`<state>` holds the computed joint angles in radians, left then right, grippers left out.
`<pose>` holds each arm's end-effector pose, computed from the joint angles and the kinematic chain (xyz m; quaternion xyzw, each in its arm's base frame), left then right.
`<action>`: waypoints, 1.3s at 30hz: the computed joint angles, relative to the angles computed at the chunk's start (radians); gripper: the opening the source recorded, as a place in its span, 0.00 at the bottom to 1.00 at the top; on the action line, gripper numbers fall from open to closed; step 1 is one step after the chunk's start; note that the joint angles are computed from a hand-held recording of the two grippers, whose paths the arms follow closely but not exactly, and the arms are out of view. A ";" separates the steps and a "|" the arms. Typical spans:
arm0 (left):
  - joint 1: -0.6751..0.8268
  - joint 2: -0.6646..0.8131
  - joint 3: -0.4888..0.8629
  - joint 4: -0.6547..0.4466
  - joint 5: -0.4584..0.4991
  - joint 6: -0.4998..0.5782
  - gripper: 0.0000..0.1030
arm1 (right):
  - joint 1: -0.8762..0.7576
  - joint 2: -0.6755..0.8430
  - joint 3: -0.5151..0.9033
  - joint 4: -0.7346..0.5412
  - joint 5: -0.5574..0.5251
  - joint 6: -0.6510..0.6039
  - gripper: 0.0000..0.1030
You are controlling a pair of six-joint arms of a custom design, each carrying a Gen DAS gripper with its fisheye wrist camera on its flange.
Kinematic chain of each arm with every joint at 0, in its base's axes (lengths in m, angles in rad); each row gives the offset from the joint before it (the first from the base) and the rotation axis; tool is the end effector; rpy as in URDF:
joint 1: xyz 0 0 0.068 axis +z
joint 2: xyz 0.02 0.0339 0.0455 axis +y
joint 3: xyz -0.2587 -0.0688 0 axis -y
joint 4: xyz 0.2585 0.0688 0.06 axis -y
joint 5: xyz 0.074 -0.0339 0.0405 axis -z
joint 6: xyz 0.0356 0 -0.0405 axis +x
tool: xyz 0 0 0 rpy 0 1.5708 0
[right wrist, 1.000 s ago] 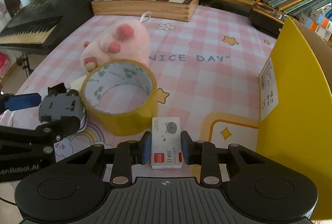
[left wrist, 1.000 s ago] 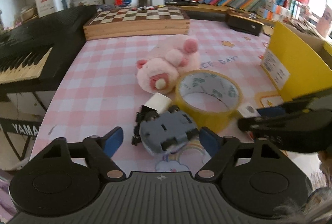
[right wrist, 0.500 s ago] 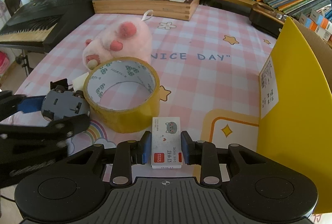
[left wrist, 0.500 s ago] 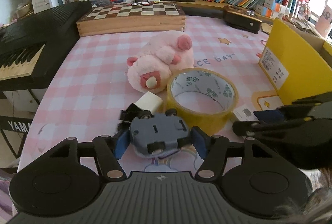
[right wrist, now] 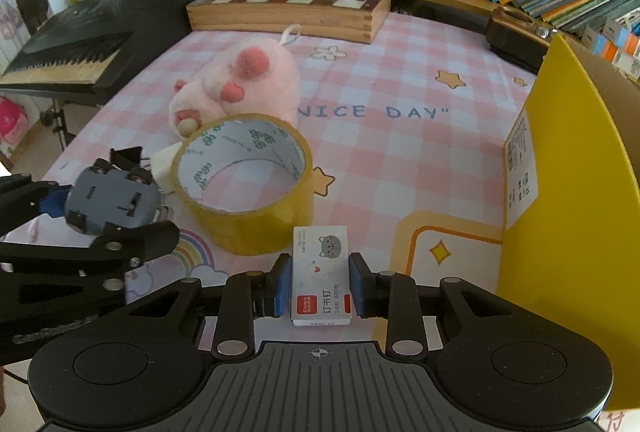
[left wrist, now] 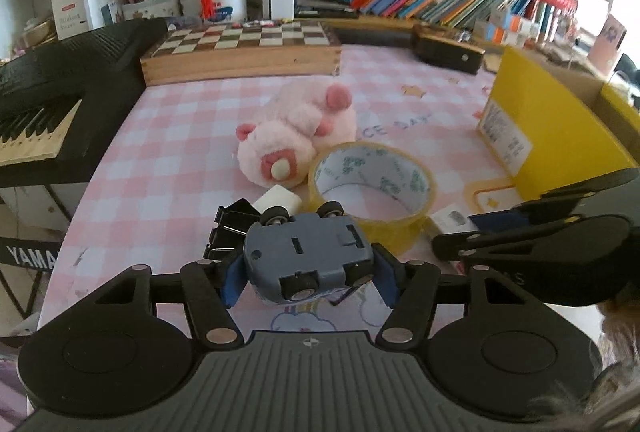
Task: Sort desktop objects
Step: 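Grasp the grey toy car with the left tool while the right tool grasps the white box, then lift the grey toy car and white box and carry both toward the yellow box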
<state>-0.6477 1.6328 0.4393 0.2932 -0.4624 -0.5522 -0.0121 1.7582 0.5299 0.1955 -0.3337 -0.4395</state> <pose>0.2112 -0.1399 0.0705 -0.0314 0.9218 -0.0022 0.3865 0.2668 0.0084 0.0519 -0.2447 0.9197 0.0974 0.2913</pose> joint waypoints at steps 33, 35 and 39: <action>-0.445 -0.798 -0.220 -0.551 -0.260 -0.359 0.58 | -0.279 -0.948 -0.305 -0.629 -0.293 -0.169 0.29; -0.493 -0.812 -0.219 -0.593 -0.281 -0.402 0.58 | -0.305 -1.008 -0.318 -0.694 -0.303 -0.191 0.29; -0.581 -0.828 -0.209 -0.675 -0.322 -0.474 0.58 | -0.372 -1.111 -0.339 -0.820 -0.327 -0.242 0.29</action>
